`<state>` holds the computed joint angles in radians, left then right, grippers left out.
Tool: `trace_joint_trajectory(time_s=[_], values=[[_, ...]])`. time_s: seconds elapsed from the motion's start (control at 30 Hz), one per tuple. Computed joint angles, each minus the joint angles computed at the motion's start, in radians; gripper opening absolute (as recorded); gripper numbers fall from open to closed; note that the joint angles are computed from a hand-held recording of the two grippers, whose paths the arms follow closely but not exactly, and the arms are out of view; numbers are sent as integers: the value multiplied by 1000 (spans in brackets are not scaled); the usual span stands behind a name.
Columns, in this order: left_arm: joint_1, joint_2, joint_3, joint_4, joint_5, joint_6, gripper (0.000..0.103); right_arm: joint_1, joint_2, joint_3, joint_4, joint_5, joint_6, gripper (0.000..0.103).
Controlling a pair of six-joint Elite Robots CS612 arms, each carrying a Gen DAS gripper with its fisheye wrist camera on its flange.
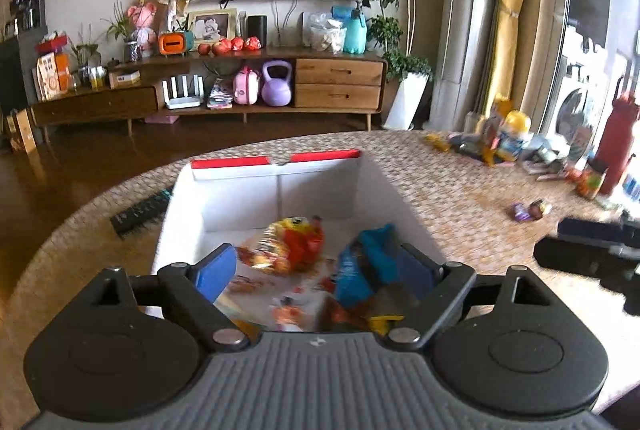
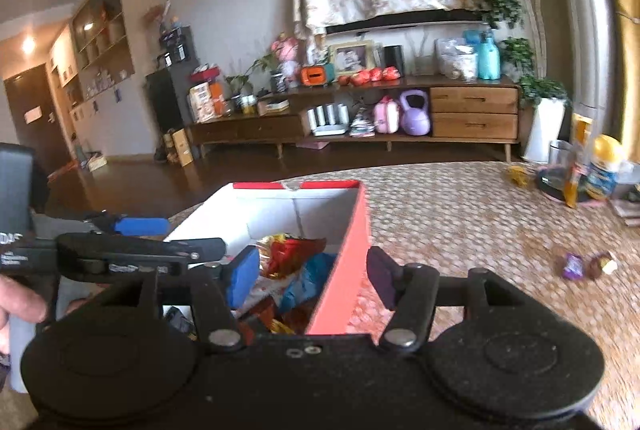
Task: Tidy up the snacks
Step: 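Move both open tools back toward the purple candy bar and brown candy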
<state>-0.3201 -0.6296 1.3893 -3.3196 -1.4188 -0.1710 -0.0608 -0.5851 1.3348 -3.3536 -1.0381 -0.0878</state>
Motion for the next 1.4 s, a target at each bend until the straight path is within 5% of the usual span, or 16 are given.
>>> trace_joint_trajectory(time_s=[0.9,1.4], values=[[-113,59,-41,-105,-150,92,95,-102,-26,217,-261,-199,144,83],[-147,155,-210,9,-139,177,95,-141,-7,230,-287,-263,185,78]])
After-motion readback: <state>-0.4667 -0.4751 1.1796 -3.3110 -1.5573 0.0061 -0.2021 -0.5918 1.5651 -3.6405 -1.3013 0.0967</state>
